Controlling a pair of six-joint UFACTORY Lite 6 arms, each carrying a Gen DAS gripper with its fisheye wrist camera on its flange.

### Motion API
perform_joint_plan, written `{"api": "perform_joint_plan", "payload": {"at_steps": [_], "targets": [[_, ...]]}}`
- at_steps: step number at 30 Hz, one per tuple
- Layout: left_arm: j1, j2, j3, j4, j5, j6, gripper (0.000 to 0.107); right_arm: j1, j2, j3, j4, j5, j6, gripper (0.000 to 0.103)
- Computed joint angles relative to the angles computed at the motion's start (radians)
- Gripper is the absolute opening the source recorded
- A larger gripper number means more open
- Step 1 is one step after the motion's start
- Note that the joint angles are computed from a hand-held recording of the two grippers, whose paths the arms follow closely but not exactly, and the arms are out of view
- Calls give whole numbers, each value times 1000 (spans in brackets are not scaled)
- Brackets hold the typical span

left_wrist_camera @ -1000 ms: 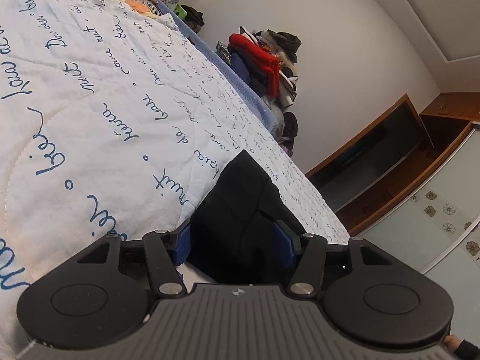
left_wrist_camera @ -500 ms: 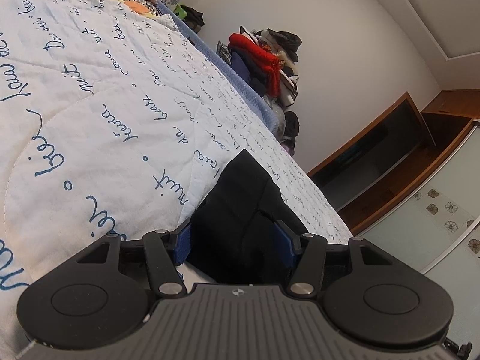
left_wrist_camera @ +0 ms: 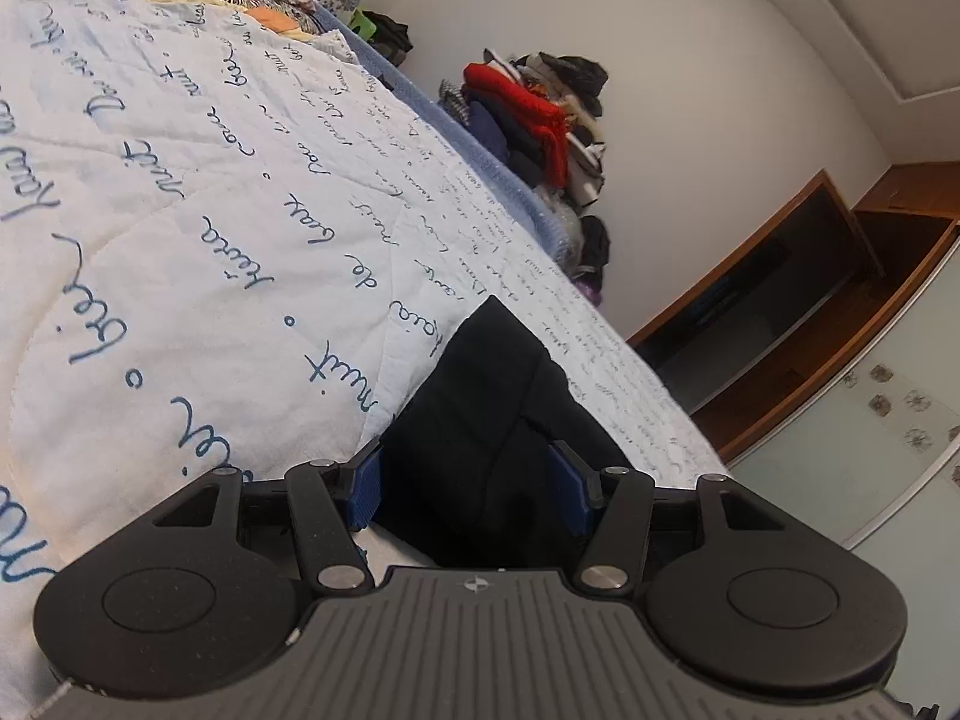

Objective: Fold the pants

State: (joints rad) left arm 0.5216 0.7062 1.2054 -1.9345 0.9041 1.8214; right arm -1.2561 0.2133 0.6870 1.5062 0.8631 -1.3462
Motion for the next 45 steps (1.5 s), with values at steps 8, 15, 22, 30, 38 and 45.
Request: {"api": "perform_joint_plan", "payload": {"at_steps": [8, 15, 22, 30, 38, 45], "targets": [[-49, -454, -318, -206, 29, 196, 98, 15, 21, -12, 46, 50, -41, 9], [-398, -371, -380, -464, -45, 596, 92, 66, 110, -23, 236, 68, -154, 8], [-430, -157, -270, -479, -101, 641, 94, -120, -237, -169, 98, 233, -105, 4], [-345, -105, -232, -313, -11, 499, 98, -539, -4, -205, -141, 219, -277, 3], [-373, -142, -257, -353, -50, 544, 98, -569, 69, -192, -121, 320, -288, 3], [-394, -167, -279, -386, -76, 578, 99, -633, 107, -174, -167, 331, -326, 3]]}}
